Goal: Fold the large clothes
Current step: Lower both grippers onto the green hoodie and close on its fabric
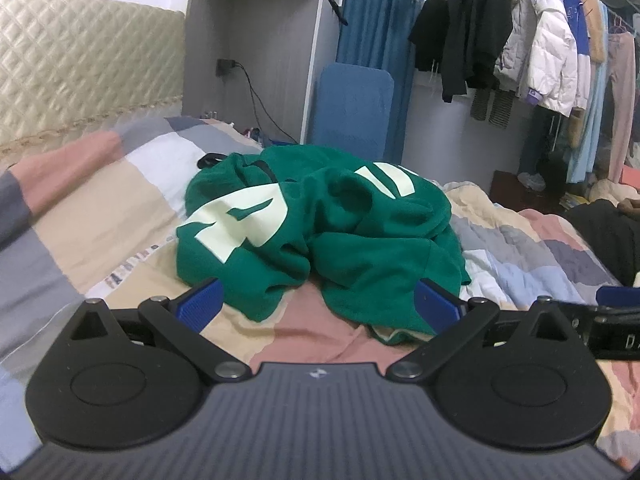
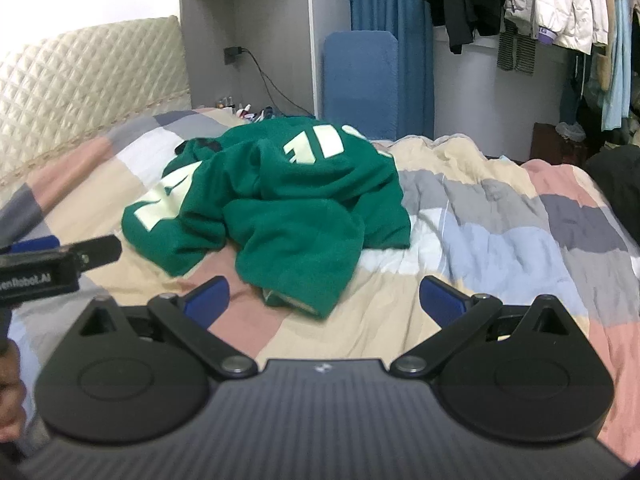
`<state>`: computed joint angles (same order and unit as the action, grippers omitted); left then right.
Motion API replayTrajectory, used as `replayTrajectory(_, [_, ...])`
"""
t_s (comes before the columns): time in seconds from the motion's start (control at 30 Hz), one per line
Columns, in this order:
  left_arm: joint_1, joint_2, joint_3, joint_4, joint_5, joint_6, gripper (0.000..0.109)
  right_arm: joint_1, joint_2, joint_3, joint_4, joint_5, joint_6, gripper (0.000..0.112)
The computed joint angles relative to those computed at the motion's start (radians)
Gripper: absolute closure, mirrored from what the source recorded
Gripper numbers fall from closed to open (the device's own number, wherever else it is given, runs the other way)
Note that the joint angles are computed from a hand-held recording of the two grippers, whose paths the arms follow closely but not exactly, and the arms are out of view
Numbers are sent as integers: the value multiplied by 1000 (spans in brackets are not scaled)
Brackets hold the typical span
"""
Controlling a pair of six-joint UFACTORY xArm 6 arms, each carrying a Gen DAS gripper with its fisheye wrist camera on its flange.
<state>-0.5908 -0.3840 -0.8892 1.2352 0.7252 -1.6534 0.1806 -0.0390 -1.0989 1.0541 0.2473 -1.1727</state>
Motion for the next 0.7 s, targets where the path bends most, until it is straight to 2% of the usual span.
replayTrajectory(0.2, [157,140,-101,-47,-196,71,6,-8,141,-183,-97,59,151,9])
replayTrajectory(0.43, [298,350,-199,2,-430,-22,6,-14,358,-390,-284,84,410,9])
replayTrajectory(0.57, [340,468,-265,108,-502,-110,7,-23,470,-484,-310,116,460,10])
replayTrajectory(0.7, [373,578,-345,267,-567,-271,7,-23,564,-569,-301,127,468,13])
